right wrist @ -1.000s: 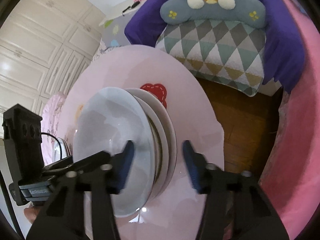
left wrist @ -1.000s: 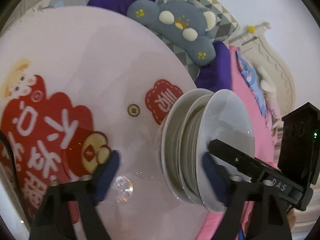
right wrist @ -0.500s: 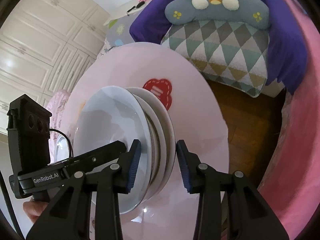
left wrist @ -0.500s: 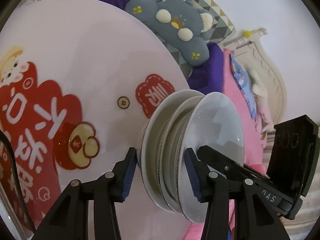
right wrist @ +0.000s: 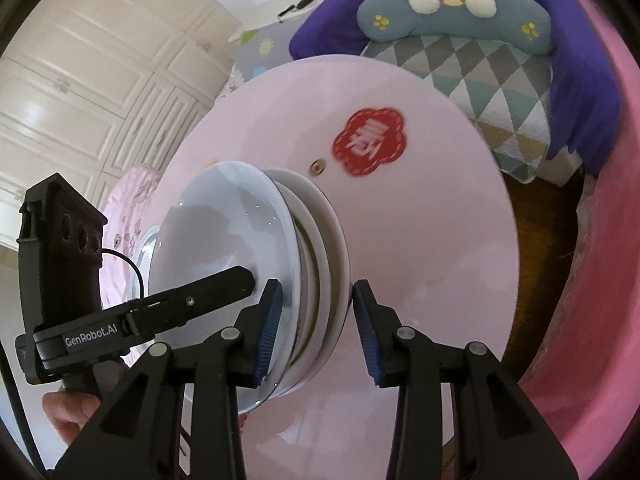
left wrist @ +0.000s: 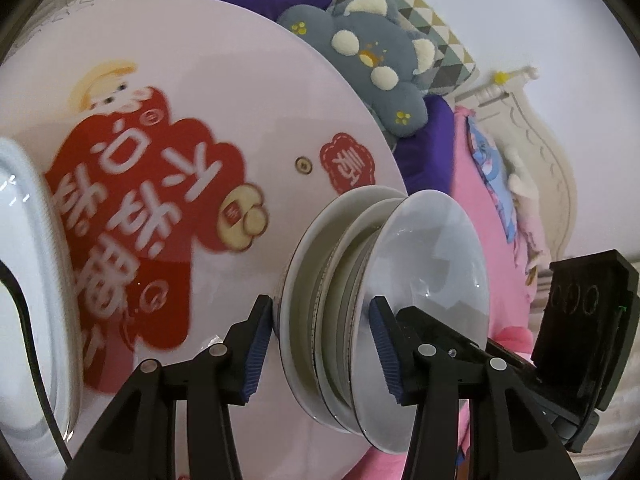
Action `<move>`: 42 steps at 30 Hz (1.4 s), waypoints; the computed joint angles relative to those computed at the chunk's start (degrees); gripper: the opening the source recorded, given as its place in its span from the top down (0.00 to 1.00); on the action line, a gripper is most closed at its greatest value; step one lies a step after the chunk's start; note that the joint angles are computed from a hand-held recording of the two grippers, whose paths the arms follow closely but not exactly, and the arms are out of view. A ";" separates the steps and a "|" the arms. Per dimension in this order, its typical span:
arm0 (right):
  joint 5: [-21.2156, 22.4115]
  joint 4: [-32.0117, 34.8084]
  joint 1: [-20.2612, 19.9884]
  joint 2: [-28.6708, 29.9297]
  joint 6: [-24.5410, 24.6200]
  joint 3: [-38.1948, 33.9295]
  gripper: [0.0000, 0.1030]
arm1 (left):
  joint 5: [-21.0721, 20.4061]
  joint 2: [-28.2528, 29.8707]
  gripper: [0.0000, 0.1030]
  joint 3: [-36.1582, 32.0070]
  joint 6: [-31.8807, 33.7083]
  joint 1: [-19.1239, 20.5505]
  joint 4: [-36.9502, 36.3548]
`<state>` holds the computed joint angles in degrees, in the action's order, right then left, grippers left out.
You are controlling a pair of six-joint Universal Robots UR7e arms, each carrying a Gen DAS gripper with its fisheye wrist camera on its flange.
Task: Organize plates and bowls
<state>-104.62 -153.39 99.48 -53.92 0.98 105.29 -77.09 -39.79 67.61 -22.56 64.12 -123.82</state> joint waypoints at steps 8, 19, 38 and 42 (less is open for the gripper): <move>-0.66 -2.99 2.98 -2.35 1.75 6.31 0.64 | 0.04 -10.55 0.56 13.00 0.42 -0.59 -2.99; -1.48 -4.29 3.19 -2.13 3.81 9.97 0.64 | -0.18 -15.78 0.56 20.29 -1.30 -0.40 -3.43; -1.35 -6.86 2.48 -1.02 2.98 9.58 0.11 | 6.10 -17.22 0.07 22.12 1.06 -1.55 -6.15; -1.07 -8.10 2.44 -2.31 2.37 10.36 0.00 | 7.65 -18.47 0.05 22.46 2.90 -2.26 -5.98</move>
<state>-105.69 -161.49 101.92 -56.23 3.35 115.65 -69.44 -58.26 90.06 -19.66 61.87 -129.80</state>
